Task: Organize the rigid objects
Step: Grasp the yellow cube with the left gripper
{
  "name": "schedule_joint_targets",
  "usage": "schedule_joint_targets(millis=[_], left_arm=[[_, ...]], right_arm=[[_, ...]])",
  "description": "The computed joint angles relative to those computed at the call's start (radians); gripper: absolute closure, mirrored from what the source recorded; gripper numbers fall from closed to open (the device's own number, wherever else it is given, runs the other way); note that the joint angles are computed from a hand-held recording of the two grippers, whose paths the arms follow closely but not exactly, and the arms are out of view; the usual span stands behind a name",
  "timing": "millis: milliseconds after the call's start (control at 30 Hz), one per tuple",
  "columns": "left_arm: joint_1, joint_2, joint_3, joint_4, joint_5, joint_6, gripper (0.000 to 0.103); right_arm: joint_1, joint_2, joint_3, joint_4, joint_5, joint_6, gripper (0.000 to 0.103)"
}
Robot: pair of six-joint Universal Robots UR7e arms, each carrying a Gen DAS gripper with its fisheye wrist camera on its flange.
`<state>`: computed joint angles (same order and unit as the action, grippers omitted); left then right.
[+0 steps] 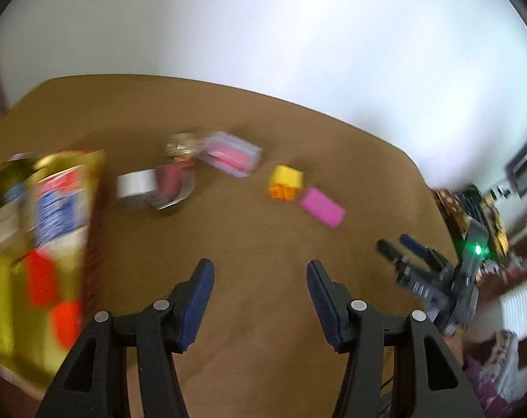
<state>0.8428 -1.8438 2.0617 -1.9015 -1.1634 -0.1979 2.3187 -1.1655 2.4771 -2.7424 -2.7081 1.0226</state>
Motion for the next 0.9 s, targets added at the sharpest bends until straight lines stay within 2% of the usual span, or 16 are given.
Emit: schedule_joint_targets(millis=[33,100,167,233,367,600,700,833,900], left_arm=[[0.006,0.039,-0.011,-0.011,-0.012,0.003,0.046],[0.016,0.125,-0.035,-0.038,-0.027,0.005,0.046],[0.03,0.201,-0.066,-0.054,-0.039,0.002,0.046],[0.042,0.251,-0.088,-0.064,-0.047,0.003,0.046],[0.05,0.34,-0.119,-0.088,-0.017,0.024,0.046],[0.054,0.404,-0.126,-0.102,0.028,0.058,0.046],[0.054,0.435,-0.116,-0.149,0.037,0.069,0.046],[0.064,0.45,-0.099,-0.221,0.013,0.084,0.046],[0.077,0.458,-0.1,-0.241,-0.007,0.084,0.046]], right_arm=[[0.004,0.008,0.006,-0.05,-0.001,-0.037,0.019],[0.016,0.025,0.002,-0.089,-0.003,-0.059,0.019],[0.017,0.038,0.016,-0.176,0.005,-0.108,0.018],[0.023,0.032,0.027,-0.214,0.011,-0.13,0.018],[0.02,0.046,0.04,-0.326,0.036,-0.213,0.018],[0.014,0.069,0.044,-0.414,0.053,-0.271,0.017],[0.014,0.071,0.045,-0.423,0.057,-0.277,0.017],[0.017,0.064,0.047,-0.415,0.058,-0.272,0.017],[0.017,0.064,0.047,-0.415,0.058,-0.272,0.013]])
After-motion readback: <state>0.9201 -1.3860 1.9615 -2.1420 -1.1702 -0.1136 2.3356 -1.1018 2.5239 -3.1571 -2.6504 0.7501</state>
